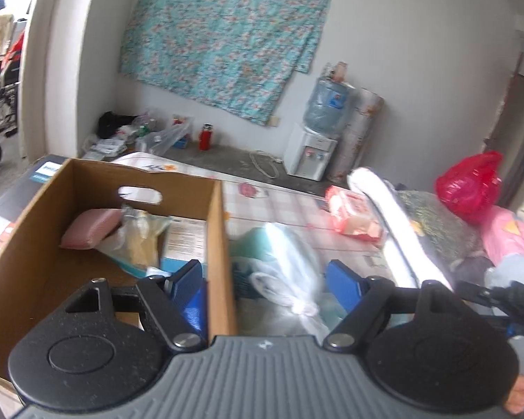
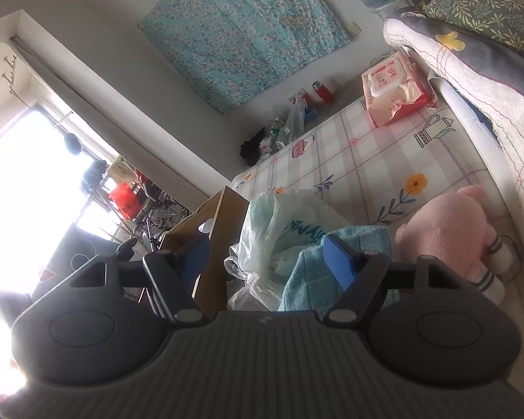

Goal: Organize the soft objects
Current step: 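Move both grippers back toward the blue towel on the bed, then close both grippers on the blue knitted towel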

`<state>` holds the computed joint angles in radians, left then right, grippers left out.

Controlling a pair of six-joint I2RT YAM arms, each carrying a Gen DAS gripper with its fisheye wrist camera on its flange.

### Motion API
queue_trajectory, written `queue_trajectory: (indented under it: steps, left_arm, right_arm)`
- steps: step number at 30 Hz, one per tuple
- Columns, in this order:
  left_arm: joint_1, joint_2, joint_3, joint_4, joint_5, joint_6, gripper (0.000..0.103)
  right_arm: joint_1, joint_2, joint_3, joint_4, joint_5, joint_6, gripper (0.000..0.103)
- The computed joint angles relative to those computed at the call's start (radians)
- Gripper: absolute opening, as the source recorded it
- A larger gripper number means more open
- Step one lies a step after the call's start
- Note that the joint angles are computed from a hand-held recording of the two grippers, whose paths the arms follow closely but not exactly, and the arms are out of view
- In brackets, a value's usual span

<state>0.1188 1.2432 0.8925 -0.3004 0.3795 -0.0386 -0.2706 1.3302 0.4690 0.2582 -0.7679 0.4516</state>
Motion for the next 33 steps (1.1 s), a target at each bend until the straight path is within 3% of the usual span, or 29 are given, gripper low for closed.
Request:
queue_trajectory:
  steps: [6, 12, 19, 27, 33]
  left_arm:
    - [-0.243, -0.054, -0.158, 0.126, -0.060, -0.008, 0.076]
    - [-0.369, 0.104, -0.236, 0.286, -0.066, -0.046, 0.066]
    - [-0.412, 0.250, -0.236, 0.371, -0.093, -0.051, 0.067]
    - [-0.417, 0.371, -0.203, 0.432, -0.099, -0.091, 0.069]
    - [-0.411, 0.428, -0.187, 0.467, -0.052, -0.100, 0.071]
  right_arm:
    - [-0.068, -0.017, -0.088, 0.043, -0.070, 0.000, 0.072]
    - [-0.110, 0.018, -0.135, 0.056, -0.124, -0.014, 0.072]
    - [-0.071, 0.205, -0.108, 0.141, -0.123, -0.005, 0.072]
    - [-0.017, 0.421, 0.007, 0.163, -0.043, 0.020, 0.073]
    - [-0.004, 0.473, 0.042, 0.177, 0.012, 0.037, 0.073]
